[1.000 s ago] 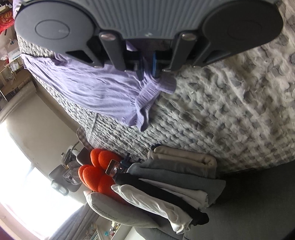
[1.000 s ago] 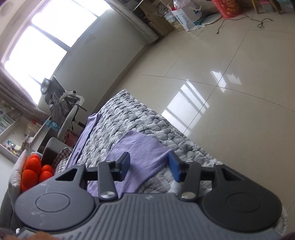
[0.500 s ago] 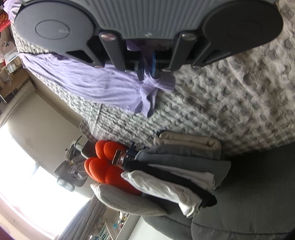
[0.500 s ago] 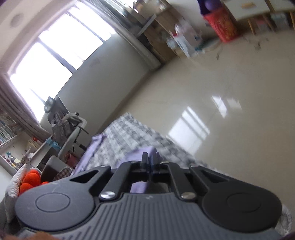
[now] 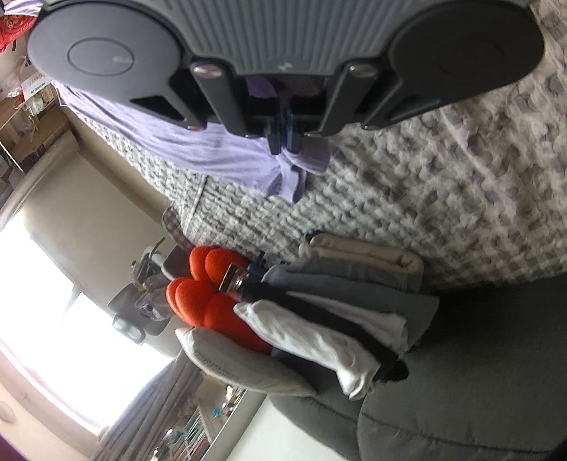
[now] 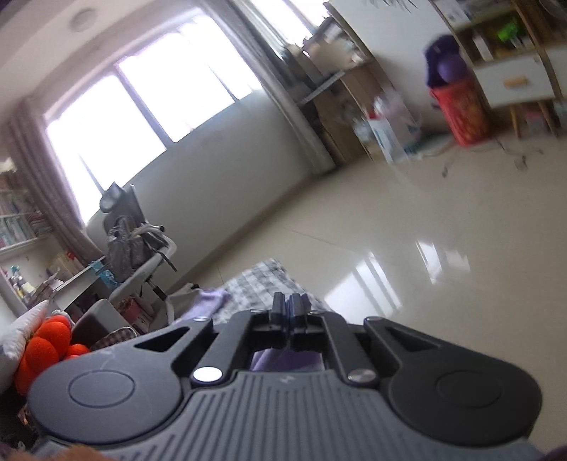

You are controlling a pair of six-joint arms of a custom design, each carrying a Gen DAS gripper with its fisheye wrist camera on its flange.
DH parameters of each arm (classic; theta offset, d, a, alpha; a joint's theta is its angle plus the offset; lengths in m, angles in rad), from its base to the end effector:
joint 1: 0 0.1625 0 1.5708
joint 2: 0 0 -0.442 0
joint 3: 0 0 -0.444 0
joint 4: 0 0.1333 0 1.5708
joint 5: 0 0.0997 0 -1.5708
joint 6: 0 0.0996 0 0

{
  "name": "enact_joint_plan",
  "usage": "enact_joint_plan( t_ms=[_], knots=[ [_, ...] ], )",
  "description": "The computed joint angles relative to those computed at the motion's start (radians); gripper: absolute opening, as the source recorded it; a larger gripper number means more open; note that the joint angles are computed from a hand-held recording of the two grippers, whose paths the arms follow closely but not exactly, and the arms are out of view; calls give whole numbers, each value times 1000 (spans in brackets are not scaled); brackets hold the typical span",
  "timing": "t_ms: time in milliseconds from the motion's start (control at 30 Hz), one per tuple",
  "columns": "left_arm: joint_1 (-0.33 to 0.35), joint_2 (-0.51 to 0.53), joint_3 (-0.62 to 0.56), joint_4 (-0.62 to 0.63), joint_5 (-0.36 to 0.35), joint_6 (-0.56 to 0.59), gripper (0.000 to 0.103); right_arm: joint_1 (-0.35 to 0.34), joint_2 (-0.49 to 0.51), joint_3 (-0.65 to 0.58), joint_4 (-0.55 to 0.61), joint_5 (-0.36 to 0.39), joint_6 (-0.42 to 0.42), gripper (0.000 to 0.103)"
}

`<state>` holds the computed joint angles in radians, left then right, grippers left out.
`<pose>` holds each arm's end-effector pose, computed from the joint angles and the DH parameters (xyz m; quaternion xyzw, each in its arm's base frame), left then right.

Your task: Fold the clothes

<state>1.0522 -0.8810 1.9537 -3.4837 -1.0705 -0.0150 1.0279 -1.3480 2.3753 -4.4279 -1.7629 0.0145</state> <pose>-0.1525 -0.6326 0.1293 0.1226 0.8819 -0.4408 0.1138 -0.1069 -0.3983 0.3350 -0.2401 -0.5627 0.7462 0.2625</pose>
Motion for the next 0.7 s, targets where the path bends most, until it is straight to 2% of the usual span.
enact_joint_plan(
  t_ms=[333,500,600,700],
  knots=[
    [-14,7,17,-106,-28,67,0,-11,13,-1,-90,53,-12,4],
    [18,-17,23,41,-69,-58,0,-35,11,4,-39,39,12,4],
    [29,-19,38,73,-76,-82,1,-49,6,22,-36,35,29,4],
    [43,-18,36,135,-110,-115,10,-54,-2,32,-18,25,35,4]
  ],
)
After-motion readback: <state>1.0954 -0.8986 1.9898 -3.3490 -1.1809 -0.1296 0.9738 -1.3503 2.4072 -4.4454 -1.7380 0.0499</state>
